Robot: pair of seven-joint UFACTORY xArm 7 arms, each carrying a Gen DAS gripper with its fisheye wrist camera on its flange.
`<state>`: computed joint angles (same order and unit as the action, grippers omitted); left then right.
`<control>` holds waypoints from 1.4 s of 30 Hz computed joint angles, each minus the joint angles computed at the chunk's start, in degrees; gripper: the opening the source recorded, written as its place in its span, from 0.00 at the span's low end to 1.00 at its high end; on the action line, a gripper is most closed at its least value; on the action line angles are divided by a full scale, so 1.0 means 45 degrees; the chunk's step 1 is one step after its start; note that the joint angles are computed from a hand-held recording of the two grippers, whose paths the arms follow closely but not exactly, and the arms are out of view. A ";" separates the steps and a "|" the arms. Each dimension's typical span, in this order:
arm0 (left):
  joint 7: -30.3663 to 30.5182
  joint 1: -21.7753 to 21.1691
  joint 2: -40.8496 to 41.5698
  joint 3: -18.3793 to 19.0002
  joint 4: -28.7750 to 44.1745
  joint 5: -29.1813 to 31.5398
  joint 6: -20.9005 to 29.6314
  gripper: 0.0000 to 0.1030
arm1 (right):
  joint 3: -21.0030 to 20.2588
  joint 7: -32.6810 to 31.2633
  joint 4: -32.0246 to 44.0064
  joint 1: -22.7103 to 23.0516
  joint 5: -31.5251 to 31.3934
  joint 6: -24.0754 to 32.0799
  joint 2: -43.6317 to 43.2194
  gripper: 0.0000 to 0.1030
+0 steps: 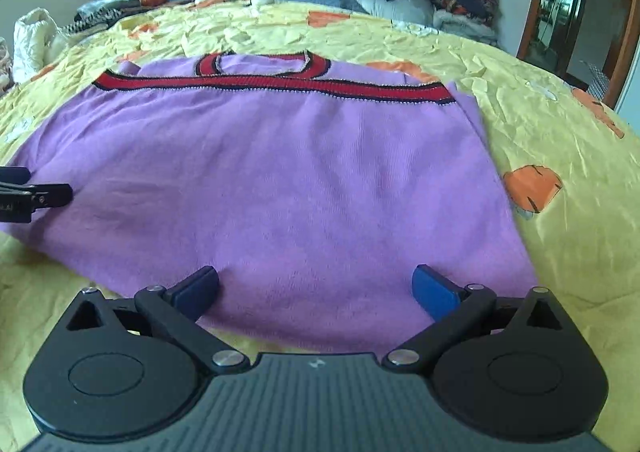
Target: Fold small clothes
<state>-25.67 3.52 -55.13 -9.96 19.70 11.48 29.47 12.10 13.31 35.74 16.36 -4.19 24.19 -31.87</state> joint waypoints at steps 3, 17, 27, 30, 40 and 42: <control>0.0115 -0.0040 -0.0147 0.0092 -0.0028 0.0019 0.0168 0.95 | 0.0053 0.0084 0.0304 -0.0260 -0.0213 -0.0330 0.0414 1.00; 0.0258 0.0061 -0.0094 0.0178 0.0590 -0.0058 0.0962 0.95 | -0.0722 -0.0624 0.2181 -0.0801 0.0022 -0.1299 0.2868 1.00; 0.4511 -0.2329 0.6303 0.3917 0.3967 -0.2107 -0.3814 0.92 | -0.2155 -0.2372 0.3717 -0.0545 0.2193 -0.2421 0.4870 1.00; 0.3616 -0.0188 0.7871 0.2517 0.5318 -0.1170 -0.3414 0.87 | -0.2952 -0.3852 0.3208 -0.0247 0.3919 -0.3586 0.4654 1.00; 0.9877 -0.3124 0.7414 0.6712 0.5448 -0.6591 -0.2858 0.78 | -0.4482 -1.2001 0.5522 0.1345 0.8598 -0.2402 0.6366 0.62; 1.0217 -0.2871 0.7663 0.6452 0.5592 -0.6823 -0.2628 0.75 | -0.4205 -1.2002 0.5995 0.1035 0.8425 -0.1932 0.6813 0.62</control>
<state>20.31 -9.40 -20.64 19.07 44.86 -19.22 17.65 -6.83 -40.69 62.71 21.01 33.72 15.49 -1.21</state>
